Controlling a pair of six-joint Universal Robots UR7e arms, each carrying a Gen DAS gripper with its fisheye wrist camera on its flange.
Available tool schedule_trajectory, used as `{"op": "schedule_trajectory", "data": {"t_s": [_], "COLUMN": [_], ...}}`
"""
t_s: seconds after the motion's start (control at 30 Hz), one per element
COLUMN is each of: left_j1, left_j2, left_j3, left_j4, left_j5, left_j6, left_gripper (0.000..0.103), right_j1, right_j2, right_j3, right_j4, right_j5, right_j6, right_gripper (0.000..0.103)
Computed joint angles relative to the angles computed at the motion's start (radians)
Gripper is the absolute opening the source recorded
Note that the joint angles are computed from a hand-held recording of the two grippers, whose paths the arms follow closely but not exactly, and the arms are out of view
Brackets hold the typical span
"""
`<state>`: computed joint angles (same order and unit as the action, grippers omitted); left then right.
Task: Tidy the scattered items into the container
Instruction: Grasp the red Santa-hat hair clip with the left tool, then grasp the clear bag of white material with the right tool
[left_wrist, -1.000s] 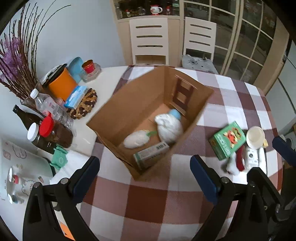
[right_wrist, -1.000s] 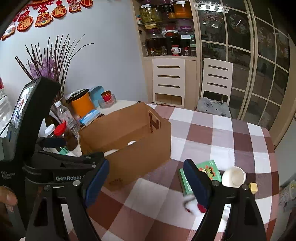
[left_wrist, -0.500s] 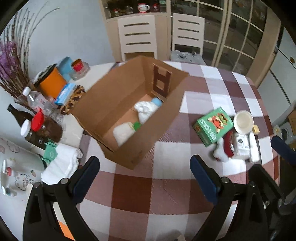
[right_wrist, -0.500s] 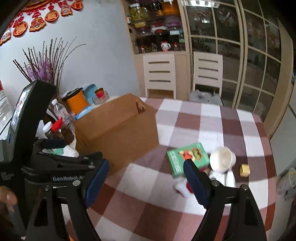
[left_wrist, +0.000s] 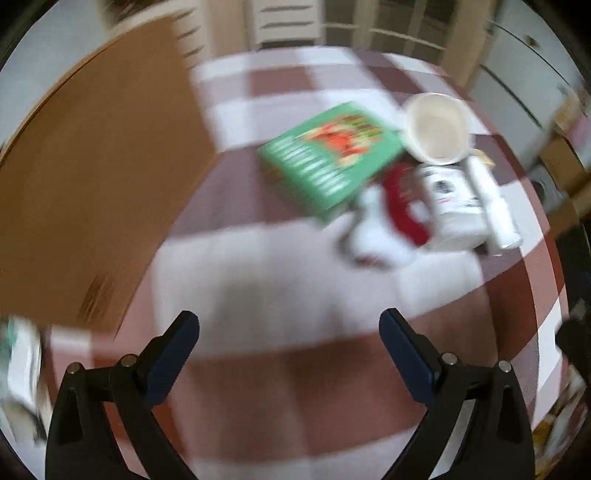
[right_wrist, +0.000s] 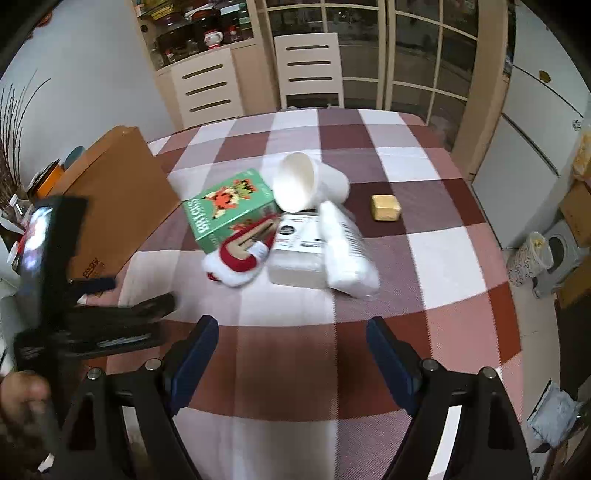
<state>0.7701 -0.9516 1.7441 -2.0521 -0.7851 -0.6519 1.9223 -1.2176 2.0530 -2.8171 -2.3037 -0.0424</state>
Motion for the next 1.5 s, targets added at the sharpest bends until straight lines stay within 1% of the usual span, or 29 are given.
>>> {"op": "schedule_trajectory", "data": {"t_s": [0.07,0.13,0.23,0.27,0.33,0.37,0.4,0.43,0.47,0.53,0.6,0.67,0.73,0.77,0.8,0.83,0.87,0.9,1.0,1.07,1.1,1.2,1.23,1.27,1.3,1.37,1.4,1.47,1.5], "left_j1": [0.003,0.003,0.011,0.015,0.016,0.013,0.011,0.018,0.024,0.014,0.005,0.003,0.005,0.007,0.01,0.012,0.013,0.011,0.007,0.003,0.0,-0.016,-0.02,-0.022,-0.022,-0.011,-0.003,0.016,0.026], "left_j2": [0.052,0.094,0.159,0.174,0.197,0.2,0.2,0.193,0.177,0.133,0.075,0.012,-0.048,-0.067,-0.082,-0.09,-0.096,-0.108,-0.127,-0.13,-0.129,-0.107,-0.093,-0.078,-0.063,-0.023,-0.002,0.028,0.037], "left_j3": [-0.028,-0.058,-0.123,-0.138,-0.156,-0.149,-0.14,-0.137,-0.127,-0.072,-0.013,0.047,0.104,0.122,0.133,0.133,0.129,0.132,0.135,0.133,0.13,0.107,0.095,0.082,0.069,0.032,0.011,-0.026,-0.039], "left_j4": [-0.073,-0.112,-0.103,-0.107,-0.107,-0.129,-0.159,-0.169,-0.165,-0.161,-0.124,-0.09,-0.081,-0.087,-0.089,-0.077,-0.056,-0.04,-0.012,0.002,0.004,-0.012,-0.026,-0.038,-0.048,-0.073,-0.071,-0.034,-0.017], "left_j5": [-0.009,-0.006,0.012,0.017,0.05,0.074,0.074,0.038,0.011,0.027,0.031,0.013,-0.017,-0.032,-0.047,-0.058,-0.062,-0.061,-0.052,-0.047,-0.043,-0.033,-0.027,-0.02,-0.019,-0.031,-0.035,-0.053,-0.066], "left_j6": [0.083,0.135,0.17,0.176,0.172,0.184,0.2,0.206,0.191,0.144,0.077,0.012,-0.034,-0.044,-0.054,-0.07,-0.088,-0.101,-0.124,-0.127,-0.122,-0.058,-0.009,0.037,0.081,0.192,0.235,0.274,0.279], "left_gripper": [0.098,0.098,0.099,0.096,0.085,0.069,0.044,0.037,0.038,0.037,0.037,0.037,0.039,0.045,0.055,0.059,0.064,0.067,0.072,0.072,0.072,0.073,0.075,0.081,0.087,0.089,0.089,0.089,0.089], "right_j1": [0.002,0.002,-0.01,-0.016,-0.031,-0.039,-0.048,-0.057,-0.066,-0.082,-0.1,-0.116,-0.139,-0.149,-0.157,-0.162,-0.167,-0.173,-0.195,-0.204,-0.209,-0.257,-0.276,-0.287,-0.291,-0.286,-0.282,-0.263,-0.247], "right_j2": [-0.015,-0.03,-0.058,-0.067,-0.083,-0.091,-0.096,-0.099,-0.099,-0.084,-0.054,-0.011,0.044,0.067,0.094,0.128,0.152,0.164,0.14,0.085,0.046,-0.096,-0.133,-0.151,-0.159,-0.167,-0.174,-0.178,-0.171], "right_j3": [0.01,0.027,0.041,0.046,0.058,0.065,0.069,0.071,0.069,0.056,0.038,0.011,-0.029,-0.045,-0.062,-0.085,-0.104,-0.113,-0.099,-0.074,-0.057,0.006,0.028,0.037,0.043,0.056,0.063,0.077,0.079], "right_j4": [-0.003,-0.014,-0.006,-0.005,-0.017,-0.027,-0.038,-0.047,-0.051,-0.062,-0.095,-0.118,-0.108,-0.101,-0.097,-0.091,-0.079,-0.079,-0.101,-0.061,-0.024,0.111,0.139,0.167,0.192,0.196,0.181,0.138,0.118], "right_j5": [-0.013,-0.027,-0.029,-0.028,-0.017,-0.008,0.004,0.017,0.027,0.038,0.052,0.056,0.063,0.065,0.05,0.016,-0.011,-0.02,0.033,0.09,0.132,0.337,0.385,0.392,0.361,0.268,0.239,0.184,0.151], "right_j6": [-0.01,-0.015,-0.004,0.002,0.004,0.002,-0.002,-0.006,-0.009,-0.03,-0.084,-0.147,-0.2,-0.219,-0.238,-0.256,-0.267,-0.274,-0.281,-0.247,-0.208,-0.048,-0.004,0.033,0.066,0.097,0.092,0.057,0.03], "right_gripper": [0.085,0.085,0.085,0.085,0.085,0.085,0.085,0.085,0.085,0.085,0.085,0.085,0.084,0.083,0.072,0.061,0.034,0.028,0.021,0.021,0.021,0.021,0.024,0.029,0.034,0.038,0.04,0.044,0.049]}}
